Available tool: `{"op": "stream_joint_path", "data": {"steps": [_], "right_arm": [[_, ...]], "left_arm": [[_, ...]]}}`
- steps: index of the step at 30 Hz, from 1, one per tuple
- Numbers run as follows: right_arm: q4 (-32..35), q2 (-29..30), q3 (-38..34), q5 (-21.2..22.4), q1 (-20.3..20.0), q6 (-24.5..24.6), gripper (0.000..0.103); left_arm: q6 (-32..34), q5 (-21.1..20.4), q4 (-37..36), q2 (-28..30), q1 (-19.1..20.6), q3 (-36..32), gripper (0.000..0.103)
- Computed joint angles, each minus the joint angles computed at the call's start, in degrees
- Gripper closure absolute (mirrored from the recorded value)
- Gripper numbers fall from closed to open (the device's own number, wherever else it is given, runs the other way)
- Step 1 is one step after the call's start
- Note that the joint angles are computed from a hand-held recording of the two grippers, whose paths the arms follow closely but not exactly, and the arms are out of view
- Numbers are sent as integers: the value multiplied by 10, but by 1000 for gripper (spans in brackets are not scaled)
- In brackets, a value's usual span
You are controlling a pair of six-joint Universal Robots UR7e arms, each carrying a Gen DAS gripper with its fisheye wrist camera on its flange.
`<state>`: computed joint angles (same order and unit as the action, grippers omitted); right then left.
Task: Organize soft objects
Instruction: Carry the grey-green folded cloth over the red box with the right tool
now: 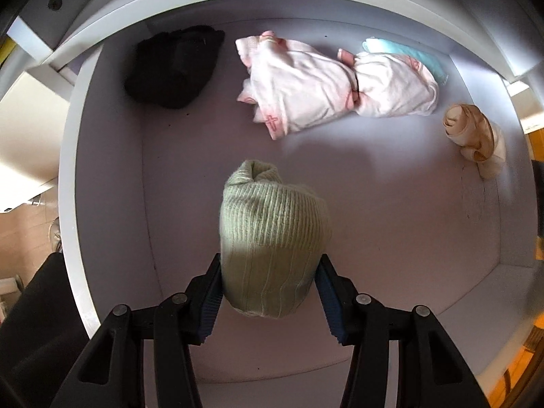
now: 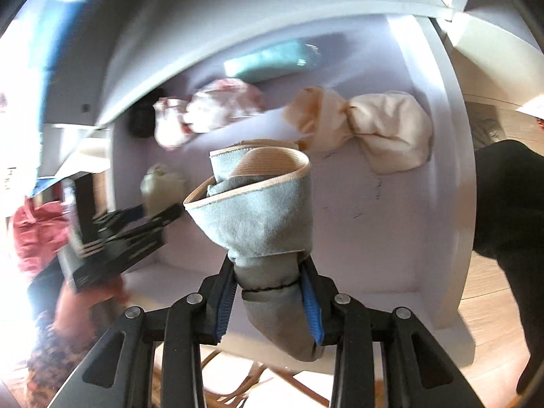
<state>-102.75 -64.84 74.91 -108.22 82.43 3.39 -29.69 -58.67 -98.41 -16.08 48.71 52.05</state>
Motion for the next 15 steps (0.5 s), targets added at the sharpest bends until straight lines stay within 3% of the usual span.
{"op": "stream_joint_path", "data": {"steps": [4,9,15], "right_arm": [[32,-7,-17,36,15,-24,67],[78,-6,-59,33,54,-67,67],[131,21,-175,37,109,-104,67]], "left_arm": [[6,-1,15,-6,8,-4,51],[10,-1,24,4,12,-20,51],[-1,-12,34,14,9,-43,51]]}}
